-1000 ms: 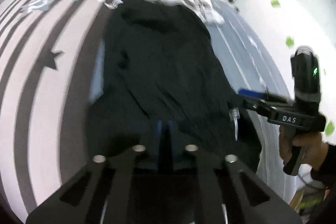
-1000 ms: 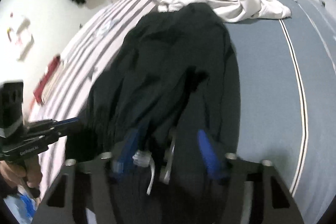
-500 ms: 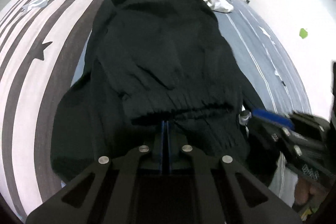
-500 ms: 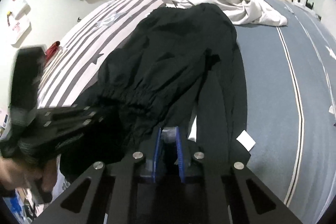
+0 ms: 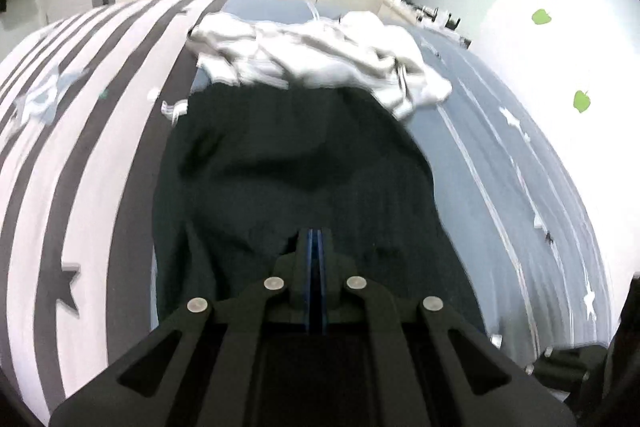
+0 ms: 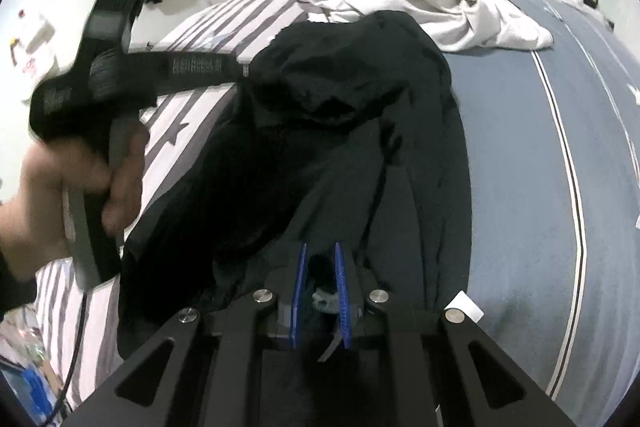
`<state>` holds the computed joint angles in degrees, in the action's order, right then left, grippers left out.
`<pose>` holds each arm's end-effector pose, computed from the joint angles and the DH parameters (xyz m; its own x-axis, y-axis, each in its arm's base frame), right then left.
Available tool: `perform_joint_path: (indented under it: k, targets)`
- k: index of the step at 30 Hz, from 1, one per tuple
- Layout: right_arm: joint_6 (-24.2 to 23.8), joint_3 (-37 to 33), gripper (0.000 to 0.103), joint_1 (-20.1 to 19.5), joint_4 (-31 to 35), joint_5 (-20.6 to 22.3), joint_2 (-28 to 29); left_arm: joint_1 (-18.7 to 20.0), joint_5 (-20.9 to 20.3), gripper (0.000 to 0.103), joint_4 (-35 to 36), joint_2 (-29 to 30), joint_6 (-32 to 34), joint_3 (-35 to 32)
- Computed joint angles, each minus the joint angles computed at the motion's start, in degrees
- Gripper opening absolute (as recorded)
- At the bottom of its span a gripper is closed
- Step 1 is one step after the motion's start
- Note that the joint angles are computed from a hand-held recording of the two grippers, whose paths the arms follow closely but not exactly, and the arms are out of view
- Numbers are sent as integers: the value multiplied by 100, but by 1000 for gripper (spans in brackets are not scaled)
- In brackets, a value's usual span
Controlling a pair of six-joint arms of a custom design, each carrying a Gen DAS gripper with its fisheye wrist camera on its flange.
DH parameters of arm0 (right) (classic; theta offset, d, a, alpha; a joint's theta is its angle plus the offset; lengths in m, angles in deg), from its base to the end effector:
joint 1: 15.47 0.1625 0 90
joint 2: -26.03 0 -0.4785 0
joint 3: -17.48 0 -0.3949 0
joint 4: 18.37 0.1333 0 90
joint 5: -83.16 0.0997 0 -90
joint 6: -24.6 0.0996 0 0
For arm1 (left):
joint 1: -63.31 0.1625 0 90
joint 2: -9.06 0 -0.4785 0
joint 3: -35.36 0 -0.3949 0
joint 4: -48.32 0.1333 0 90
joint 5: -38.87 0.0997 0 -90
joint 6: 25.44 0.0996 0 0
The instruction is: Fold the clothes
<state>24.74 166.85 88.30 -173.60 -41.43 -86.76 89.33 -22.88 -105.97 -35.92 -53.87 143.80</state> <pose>0.1361 -0.2329 0.3442 -0.8649 0.0705 0.4970 -0.2068 0.8522 -0.4807 -0.4743 -0.4323 0.0612 -0.7730 0.4847 -0.4093 0.6033 0.7612 -0.2381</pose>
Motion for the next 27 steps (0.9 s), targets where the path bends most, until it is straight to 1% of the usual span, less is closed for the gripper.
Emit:
perform_joint_path:
  k: [3,5,9,11,13,15,17,21,23,27]
  targets:
    - [56,-2,13,-70,202,76,-182,118,16,2,-138,-5,-21,-201]
    - [106,5,13,-124,459,121,-332,92,-28,2,-120,-151,-126,-59]
    - [122,52,13,-118,782,127,-510,-51,-247,2,203,-503,-489,520]
    - [135,78,13,-123,809,152,-545,-30,-432,2,531,-465,-658,646]
    - [136,93,13,-140,769,155,-535,30,-535,2,499,-347,-591,632]
    - [139,91,13,-160,677,151,-464,106,-521,2,531,-179,-513,468]
    - [121,99,14,-198,583,176,-407,260,-646,2,465,22,-498,207]
    - [27,123,14,-356,427,298,-336,465,-638,2,688,407,-437,-312]
    - [8,124,14,-412,366,358,-306,538,-492,2,668,588,-196,-614]
    - [-53,158,16,-545,178,520,-268,591,107,2,473,921,499,-1411]
